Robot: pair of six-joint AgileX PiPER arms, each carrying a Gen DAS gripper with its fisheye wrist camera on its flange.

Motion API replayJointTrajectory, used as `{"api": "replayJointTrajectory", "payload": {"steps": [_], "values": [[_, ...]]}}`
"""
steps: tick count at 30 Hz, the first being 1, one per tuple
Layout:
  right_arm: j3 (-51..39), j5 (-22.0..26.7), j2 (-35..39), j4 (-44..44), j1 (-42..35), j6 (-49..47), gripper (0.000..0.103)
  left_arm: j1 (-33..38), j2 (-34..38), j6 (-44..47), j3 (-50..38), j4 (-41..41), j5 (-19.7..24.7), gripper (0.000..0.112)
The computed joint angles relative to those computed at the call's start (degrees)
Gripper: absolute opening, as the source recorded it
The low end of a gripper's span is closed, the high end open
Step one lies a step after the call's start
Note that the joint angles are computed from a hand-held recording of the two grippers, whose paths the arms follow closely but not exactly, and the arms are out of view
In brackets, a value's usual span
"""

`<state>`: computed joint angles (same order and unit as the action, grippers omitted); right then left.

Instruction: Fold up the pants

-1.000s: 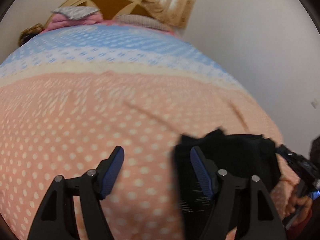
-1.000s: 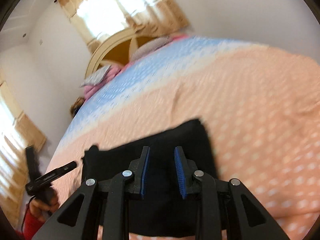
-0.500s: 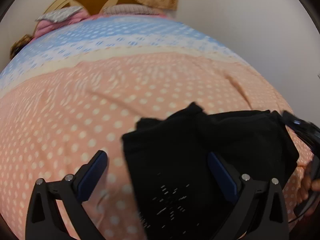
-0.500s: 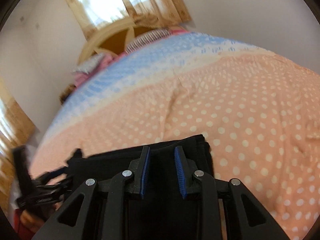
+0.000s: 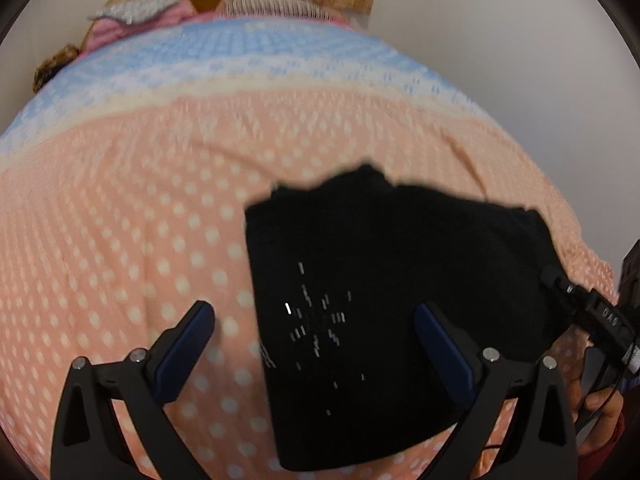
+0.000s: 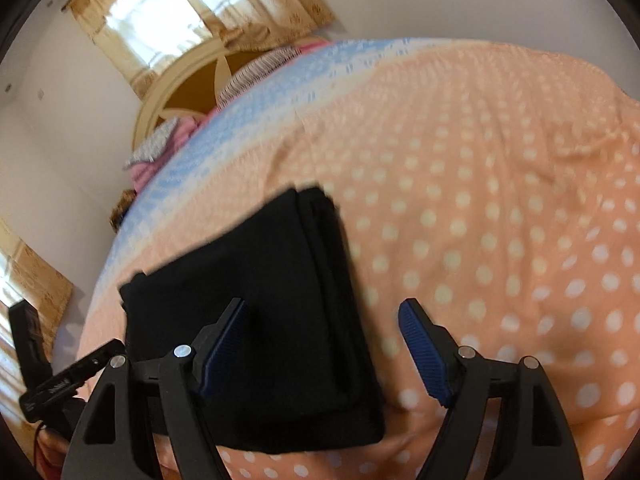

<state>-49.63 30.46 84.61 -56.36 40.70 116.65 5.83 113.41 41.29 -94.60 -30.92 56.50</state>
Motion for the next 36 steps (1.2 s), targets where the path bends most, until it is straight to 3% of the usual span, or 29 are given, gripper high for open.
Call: {"api": "replayJointTrajectory", "payload": {"steps": [4,9,12,16,23,25,32,36], "values": [[-2.37,3.17,1.93,2.59,1.58,-4.02,0.078,0.19,-0.47,-1.67,2.96,-1.49,-0.21,0.103],[-4.01,3.69,3.12,5.95,2.84,-10.78,0.077,1.1,-1.86,2.07,6.49,-4.9,-2.52,0.103],[-5.67,5.87,4.12,7.73,3.98,-13.49,0.063,0.99,-3.24,2.76,8.93,-5.54,-4.31,0.103],[-4.1,4.43,2.82,5.33,4.84,-11.86,0.039,2.59,-3.19,1.58,8.39,-6.28,-1.5,0.103],[-4.77,8.06,3.26,0.81,7.83,-8.21,0.033,4.2,-4.97,0.01,11.21,-8.56,-4.99,0.103],[-5.23,8.6,3.52,0.46,8.21,-8.38,0.033,4.81,-3.57,-0.53,9.84,-8.45,-3.57,0.103],[-2.86,1.01,2.5,4.08,3.75,-10.04,0.038,4.17,-6.43,4.32,16.5,-11.86,-10.08,0.103],[-0.86,-3.36,1.53,3.81,1.84,-8.27,0.039,4.3,-5.83,4.9,15.08,-10.64,-7.97,0.102]]}}
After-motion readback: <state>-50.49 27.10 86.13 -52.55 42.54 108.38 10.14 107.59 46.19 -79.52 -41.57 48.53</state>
